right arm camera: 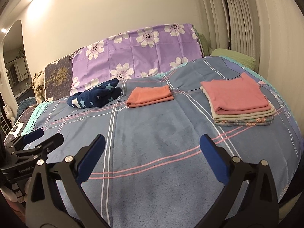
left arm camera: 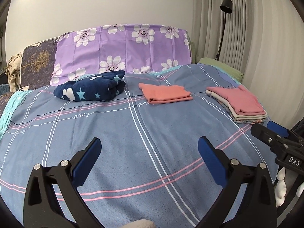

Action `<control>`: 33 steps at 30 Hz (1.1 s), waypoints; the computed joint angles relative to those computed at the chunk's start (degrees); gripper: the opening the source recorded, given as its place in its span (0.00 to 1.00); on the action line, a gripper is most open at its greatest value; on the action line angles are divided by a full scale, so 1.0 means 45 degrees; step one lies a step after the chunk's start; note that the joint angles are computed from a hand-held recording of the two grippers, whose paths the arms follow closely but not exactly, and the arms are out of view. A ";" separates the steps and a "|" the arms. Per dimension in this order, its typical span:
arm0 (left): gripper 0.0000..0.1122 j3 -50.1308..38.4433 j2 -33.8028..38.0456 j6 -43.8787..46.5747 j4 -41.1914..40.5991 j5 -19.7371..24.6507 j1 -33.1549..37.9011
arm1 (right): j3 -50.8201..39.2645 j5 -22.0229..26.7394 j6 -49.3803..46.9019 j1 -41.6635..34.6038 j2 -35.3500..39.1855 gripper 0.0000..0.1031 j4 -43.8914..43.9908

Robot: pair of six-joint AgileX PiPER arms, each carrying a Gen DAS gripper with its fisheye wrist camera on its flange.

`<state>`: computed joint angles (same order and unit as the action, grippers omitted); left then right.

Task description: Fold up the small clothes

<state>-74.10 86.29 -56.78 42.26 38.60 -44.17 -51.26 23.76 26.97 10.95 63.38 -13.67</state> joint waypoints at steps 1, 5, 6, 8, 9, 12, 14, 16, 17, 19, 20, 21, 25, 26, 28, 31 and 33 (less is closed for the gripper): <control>0.90 -0.0033 0.0031 0.0078 -0.0057 -0.0011 -0.0010 | 0.0010 0.0006 0.0239 0.0061 0.0027 0.98 -0.0240; 0.90 -0.0101 0.0139 0.0188 -0.0042 -0.0065 -0.0083 | -0.0037 0.0077 0.0416 0.0120 0.0191 0.98 -0.0454; 0.90 -0.0106 0.0159 0.0201 -0.0047 -0.0079 -0.0092 | -0.0066 0.0110 0.0322 0.0111 0.0253 0.98 -0.0361; 0.90 -0.0087 0.0179 0.0275 -0.0118 -0.0138 -0.0067 | -0.0063 0.0123 0.0281 0.0110 0.0316 0.98 -0.0313; 0.90 -0.0094 0.0202 0.0297 -0.0142 -0.0148 -0.0055 | -0.0047 0.0110 0.0298 0.0109 0.0332 0.98 -0.0330; 0.90 -0.0092 0.0260 0.0368 -0.0225 -0.0168 -0.0001 | -0.0029 0.0073 0.0461 0.0152 0.0379 0.98 -0.0544; 0.90 -0.0068 0.0276 0.0350 -0.0241 -0.0189 0.0020 | -0.0033 0.0094 0.0678 0.0260 0.0421 0.98 -0.0798; 0.90 -0.0041 0.0284 0.0372 -0.0286 -0.0240 0.0075 | -0.0062 0.0121 0.0832 0.0347 0.0493 0.98 -0.0983; 0.90 -0.0030 0.0279 0.0380 -0.0293 -0.0253 0.0090 | -0.0039 0.0097 0.0865 0.0364 0.0504 0.98 -0.1025; 0.90 -0.0017 0.0281 0.0377 -0.0270 -0.0253 0.0099 | -0.0036 0.0086 0.0899 0.0403 0.0538 0.98 -0.1069; 0.90 -0.0025 0.0291 0.0394 -0.0274 -0.0255 0.0115 | -0.0030 0.0077 0.0905 0.0411 0.0546 0.98 -0.1079; 0.90 -0.0008 0.0281 0.0398 -0.0271 -0.0268 0.0137 | -0.0038 0.0087 0.0940 0.0432 0.0560 0.98 -0.1113; 0.90 -0.0029 0.0350 0.0414 -0.0388 -0.0331 0.0245 | -0.0022 0.0097 0.0961 0.0414 0.0593 0.98 -0.1178; 0.90 -0.0025 0.0365 0.0411 -0.0398 -0.0350 0.0267 | -0.0034 0.0114 0.1099 0.0460 0.0610 0.98 -0.1305; 0.90 -0.0050 0.0420 0.0413 -0.0426 -0.0378 0.0279 | -0.0065 0.0124 0.1171 0.0447 0.0647 0.98 -0.1364; 0.90 -0.0069 0.0486 0.0452 -0.0465 -0.0407 0.0285 | -0.0043 0.0108 0.1307 0.0409 0.0696 0.98 -0.1476; 0.90 -0.0102 0.0550 0.0460 -0.0469 -0.0394 0.0270 | -0.0033 0.0105 0.1226 0.0360 0.0746 0.98 -0.1378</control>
